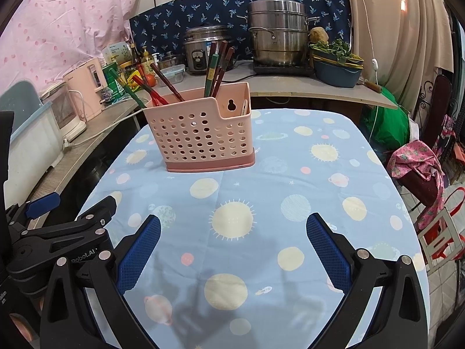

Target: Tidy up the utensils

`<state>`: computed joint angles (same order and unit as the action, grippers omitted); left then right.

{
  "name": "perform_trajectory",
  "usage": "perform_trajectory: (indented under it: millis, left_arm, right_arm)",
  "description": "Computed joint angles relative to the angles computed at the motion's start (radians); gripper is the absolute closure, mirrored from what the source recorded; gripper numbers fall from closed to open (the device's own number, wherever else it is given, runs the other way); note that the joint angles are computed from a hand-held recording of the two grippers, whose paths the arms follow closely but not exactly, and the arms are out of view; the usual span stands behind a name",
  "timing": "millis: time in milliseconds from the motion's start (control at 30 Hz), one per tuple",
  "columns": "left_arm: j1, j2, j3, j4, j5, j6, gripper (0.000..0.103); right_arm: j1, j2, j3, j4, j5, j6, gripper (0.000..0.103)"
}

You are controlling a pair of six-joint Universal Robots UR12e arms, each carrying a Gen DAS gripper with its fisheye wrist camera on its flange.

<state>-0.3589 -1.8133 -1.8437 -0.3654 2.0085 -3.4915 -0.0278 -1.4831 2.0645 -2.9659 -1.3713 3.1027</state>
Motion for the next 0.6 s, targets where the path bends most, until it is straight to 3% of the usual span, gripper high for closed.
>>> perform_trajectory:
  millis: [600]
  left_arm:
    - [0.006, -0.001, 0.001, -0.005, -0.016, -0.002, 0.008]
  right_arm:
    - [0.000, 0.003, -0.004, 0.007, -0.004, -0.002, 0.006]
